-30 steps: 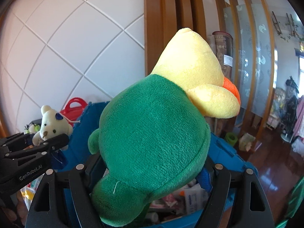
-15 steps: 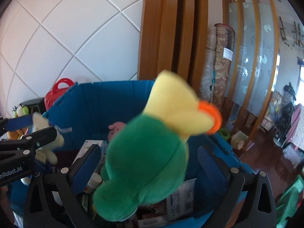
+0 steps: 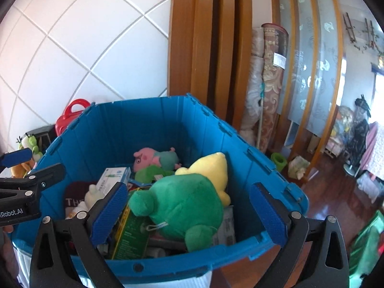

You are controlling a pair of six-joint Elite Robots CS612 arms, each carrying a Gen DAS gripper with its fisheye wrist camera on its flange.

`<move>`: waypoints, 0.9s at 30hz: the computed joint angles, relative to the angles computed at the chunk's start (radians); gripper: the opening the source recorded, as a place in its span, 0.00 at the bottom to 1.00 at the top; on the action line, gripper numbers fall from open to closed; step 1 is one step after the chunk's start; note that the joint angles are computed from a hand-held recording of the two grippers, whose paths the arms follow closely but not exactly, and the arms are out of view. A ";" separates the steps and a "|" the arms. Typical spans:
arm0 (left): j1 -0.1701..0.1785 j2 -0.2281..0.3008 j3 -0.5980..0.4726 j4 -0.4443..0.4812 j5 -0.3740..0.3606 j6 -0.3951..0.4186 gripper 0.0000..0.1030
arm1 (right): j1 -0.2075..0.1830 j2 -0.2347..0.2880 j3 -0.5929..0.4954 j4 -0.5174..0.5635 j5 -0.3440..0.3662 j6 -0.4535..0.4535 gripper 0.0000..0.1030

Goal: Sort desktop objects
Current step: 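Open both tools to drop the bear and duck into the crate, then withdraw both tools from the crate back toward the pile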

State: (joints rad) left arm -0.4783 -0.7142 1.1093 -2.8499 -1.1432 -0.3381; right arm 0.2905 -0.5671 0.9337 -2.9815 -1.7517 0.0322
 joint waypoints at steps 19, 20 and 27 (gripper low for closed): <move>-0.003 -0.065 0.126 -0.116 0.044 0.001 0.94 | 0.019 -0.028 0.048 -0.079 -0.007 -0.018 1.00; -0.001 -0.070 0.136 -0.124 0.047 -0.001 0.94 | 0.021 -0.027 0.045 -0.082 -0.006 -0.022 1.00; 0.015 -0.105 0.204 -0.162 0.087 -0.014 0.94 | 0.047 -0.011 0.004 -0.070 0.002 -0.038 1.00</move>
